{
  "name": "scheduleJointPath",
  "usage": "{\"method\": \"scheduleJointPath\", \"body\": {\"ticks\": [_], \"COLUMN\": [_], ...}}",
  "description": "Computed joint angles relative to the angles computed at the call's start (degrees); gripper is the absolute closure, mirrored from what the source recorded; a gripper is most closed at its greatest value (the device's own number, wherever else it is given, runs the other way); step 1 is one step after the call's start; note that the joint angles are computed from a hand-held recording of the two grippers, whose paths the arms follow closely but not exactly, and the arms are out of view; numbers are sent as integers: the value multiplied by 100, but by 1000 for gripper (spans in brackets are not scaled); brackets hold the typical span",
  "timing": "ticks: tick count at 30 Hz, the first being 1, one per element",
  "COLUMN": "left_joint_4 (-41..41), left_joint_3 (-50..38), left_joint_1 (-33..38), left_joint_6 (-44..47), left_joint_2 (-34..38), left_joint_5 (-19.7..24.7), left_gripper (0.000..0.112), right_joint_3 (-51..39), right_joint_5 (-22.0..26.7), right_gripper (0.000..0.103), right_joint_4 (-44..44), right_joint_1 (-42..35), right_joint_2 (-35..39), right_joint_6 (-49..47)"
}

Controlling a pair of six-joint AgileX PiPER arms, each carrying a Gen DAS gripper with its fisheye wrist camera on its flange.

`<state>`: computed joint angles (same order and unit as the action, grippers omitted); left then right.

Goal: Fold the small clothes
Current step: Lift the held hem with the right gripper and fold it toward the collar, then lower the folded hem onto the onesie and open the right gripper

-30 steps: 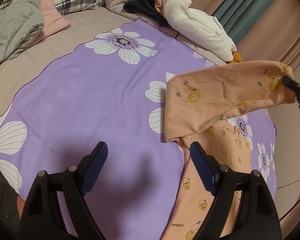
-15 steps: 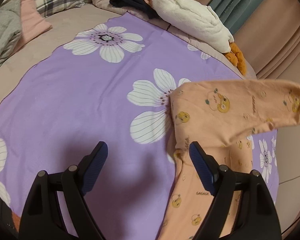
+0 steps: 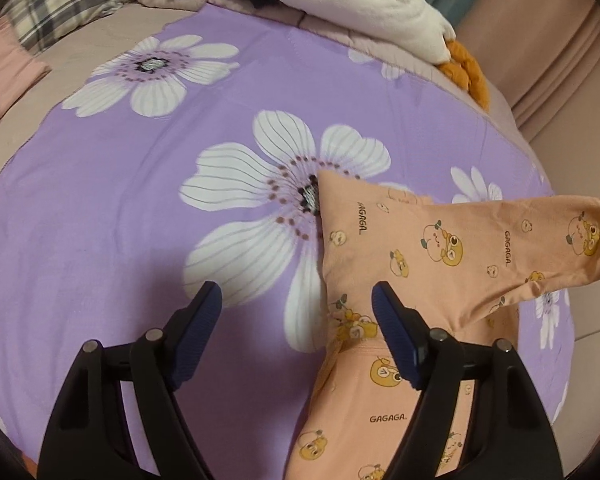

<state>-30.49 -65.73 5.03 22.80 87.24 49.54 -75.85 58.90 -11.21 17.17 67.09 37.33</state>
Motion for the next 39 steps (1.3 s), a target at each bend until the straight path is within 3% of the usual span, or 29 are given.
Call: {"method": "scheduleJointPath", "body": {"ticks": [9, 19, 39], "left_joint_4": [872, 1545, 1595], "left_joint_3": [15, 92, 116], "left_joint_1": [-709, -1013, -1039], "left_joint_6": [-707, -1270, -1249], "left_joint_2": [356, 602, 658], "left_joint_5": [-466, -865, -948], "left_gripper": [38, 36, 32], "right_joint_3": [434, 744, 1593], "right_joint_5": [-110, -203, -639], "right_gripper": [96, 96, 96], "right_joint_4": [401, 655, 1277], "right_joint_1": [-586, -1031, -1922], "right_joint_2": [-95, -282, -149], "right_joint_6": [-316, -583, -1181]}}
